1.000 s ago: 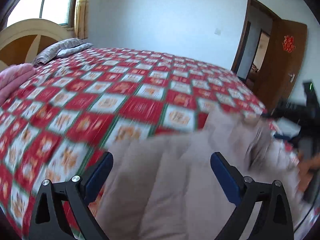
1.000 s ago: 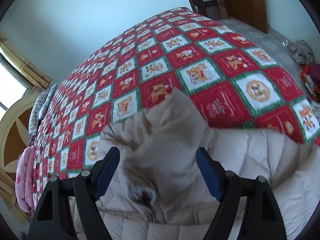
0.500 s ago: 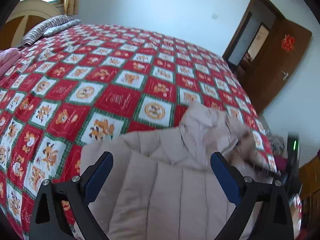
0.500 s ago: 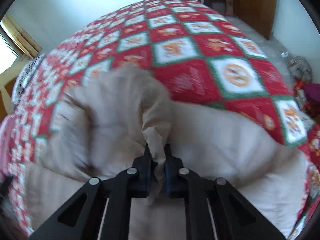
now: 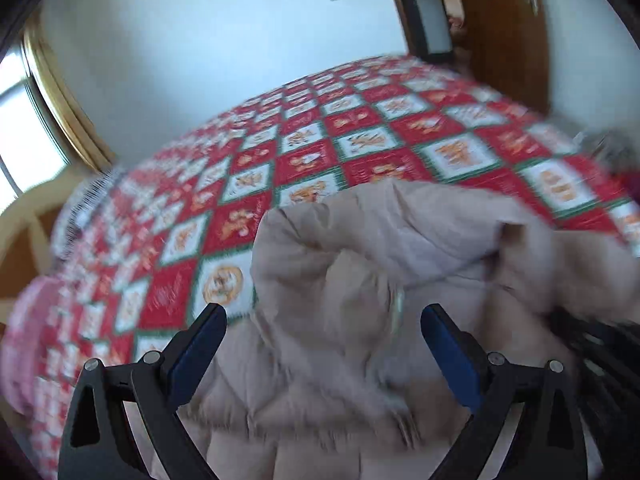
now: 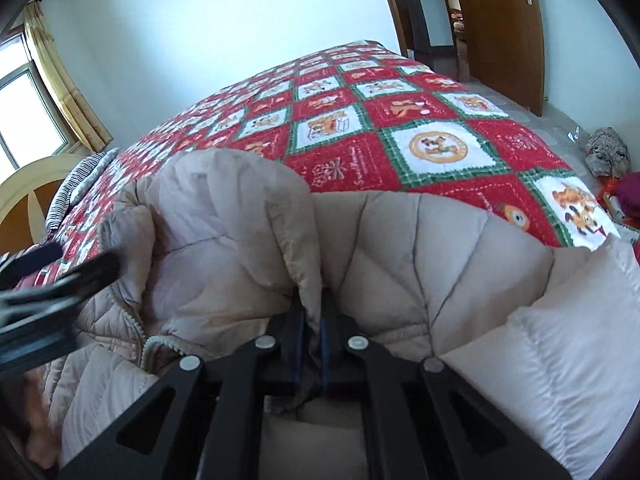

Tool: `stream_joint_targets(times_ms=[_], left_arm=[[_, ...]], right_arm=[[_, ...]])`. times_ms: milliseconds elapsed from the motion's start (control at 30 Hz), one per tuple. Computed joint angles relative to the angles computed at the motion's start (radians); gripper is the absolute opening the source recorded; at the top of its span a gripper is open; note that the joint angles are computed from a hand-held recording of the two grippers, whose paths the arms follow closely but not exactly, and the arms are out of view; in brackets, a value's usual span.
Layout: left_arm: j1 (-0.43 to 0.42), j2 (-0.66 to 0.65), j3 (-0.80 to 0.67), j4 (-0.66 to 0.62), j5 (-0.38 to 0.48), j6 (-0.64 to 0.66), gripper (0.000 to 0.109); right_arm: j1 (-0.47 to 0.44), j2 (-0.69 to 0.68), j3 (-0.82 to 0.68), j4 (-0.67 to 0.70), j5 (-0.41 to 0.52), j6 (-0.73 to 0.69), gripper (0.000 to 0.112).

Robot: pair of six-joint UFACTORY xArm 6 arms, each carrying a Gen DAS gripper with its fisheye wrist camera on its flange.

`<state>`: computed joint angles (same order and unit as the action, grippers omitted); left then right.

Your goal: Fold large clothes

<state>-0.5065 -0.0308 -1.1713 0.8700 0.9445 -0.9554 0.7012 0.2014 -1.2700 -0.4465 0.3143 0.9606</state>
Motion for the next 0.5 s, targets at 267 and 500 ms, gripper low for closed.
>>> stream_joint_targets(times_ms=[267, 500], left_arm=[[0.227, -0.251, 0.283, -0.419, -0.24, 0.064, 0.01], [0.336, -0.494, 0.697, -0.407, -0.692, -0.253, 0.014]], right_arm=[[0.001, -0.005, 0.015, 0.004, -0.012, 0.008, 0.005], [0.002, 0.001, 0.007, 0.004, -0.006, 0.004, 0.005]])
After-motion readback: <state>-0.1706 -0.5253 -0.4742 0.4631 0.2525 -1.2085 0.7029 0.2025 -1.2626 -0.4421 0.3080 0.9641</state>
